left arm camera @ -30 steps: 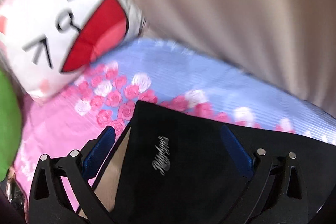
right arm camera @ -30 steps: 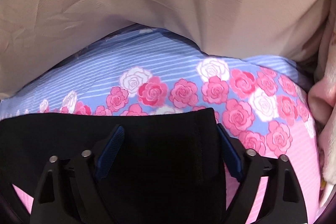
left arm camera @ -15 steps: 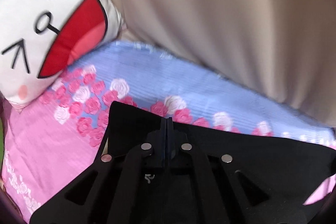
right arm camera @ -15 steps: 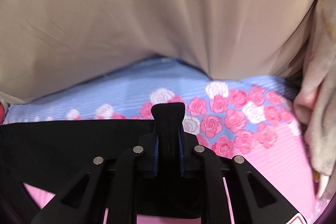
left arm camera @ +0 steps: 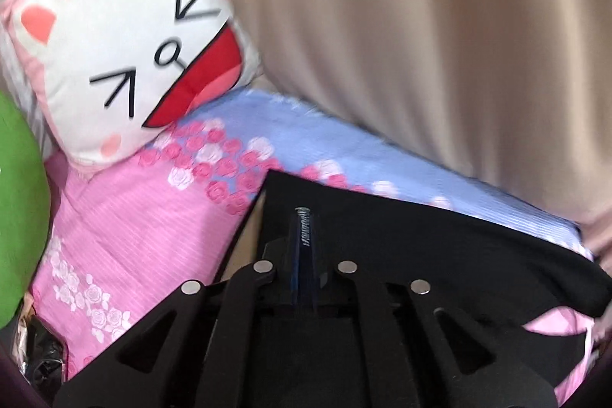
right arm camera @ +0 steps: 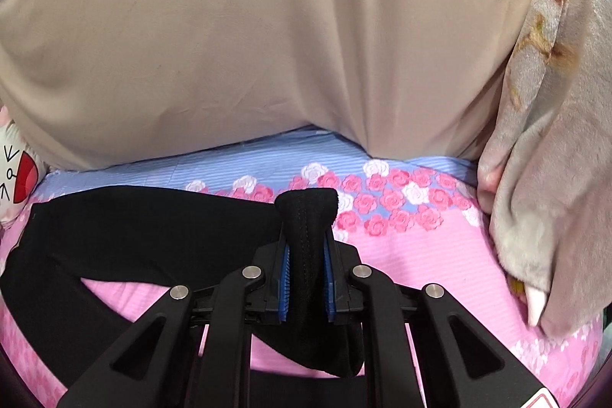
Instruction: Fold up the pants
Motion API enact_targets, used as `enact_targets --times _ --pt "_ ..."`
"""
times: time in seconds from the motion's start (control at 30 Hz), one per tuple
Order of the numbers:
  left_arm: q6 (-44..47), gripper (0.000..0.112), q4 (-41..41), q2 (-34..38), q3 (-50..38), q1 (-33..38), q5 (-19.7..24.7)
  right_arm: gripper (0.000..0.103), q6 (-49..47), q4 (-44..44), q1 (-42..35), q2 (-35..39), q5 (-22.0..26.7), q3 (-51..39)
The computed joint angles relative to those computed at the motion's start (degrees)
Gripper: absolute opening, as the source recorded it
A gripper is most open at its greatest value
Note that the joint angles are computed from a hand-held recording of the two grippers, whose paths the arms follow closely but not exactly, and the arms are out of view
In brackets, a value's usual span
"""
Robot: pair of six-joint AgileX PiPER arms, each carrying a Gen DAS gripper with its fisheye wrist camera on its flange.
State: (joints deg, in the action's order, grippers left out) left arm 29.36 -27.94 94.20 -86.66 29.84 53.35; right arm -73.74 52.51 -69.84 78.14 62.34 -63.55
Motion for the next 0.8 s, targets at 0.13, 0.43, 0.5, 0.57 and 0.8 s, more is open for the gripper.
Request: enact_targets --times 0.13,0.43,0.5,0.57,0.8 --pt "-10.39 0.059 10.07 11.15 -8.21 -4.90 -1.71 0.012 1.05 -1.39 1.94 -1.65 -1.65 1.92" --pt "-17.46 0.025 12.46 34.77 -34.64 -7.39 7.43 0.012 6.36 -4.80 6.75 0.35 -8.36 2.11" --pt "-15.93 0.018 10.93 33.50 -32.41 -6.86 5.90 0.012 7.06 -5.48 7.70 0.58 -9.85 2.60" --pt "-10.47 0.005 5.90 27.86 -24.60 -5.18 1.69 0.012 7.43 -5.58 8.12 0.73 -10.54 2.92" --pt "14.70 0.005 -16.15 3.34 -2.68 10.65 10.04 0.012 2.88 0.33 -0.14 -3.11 -0.49 2.28"
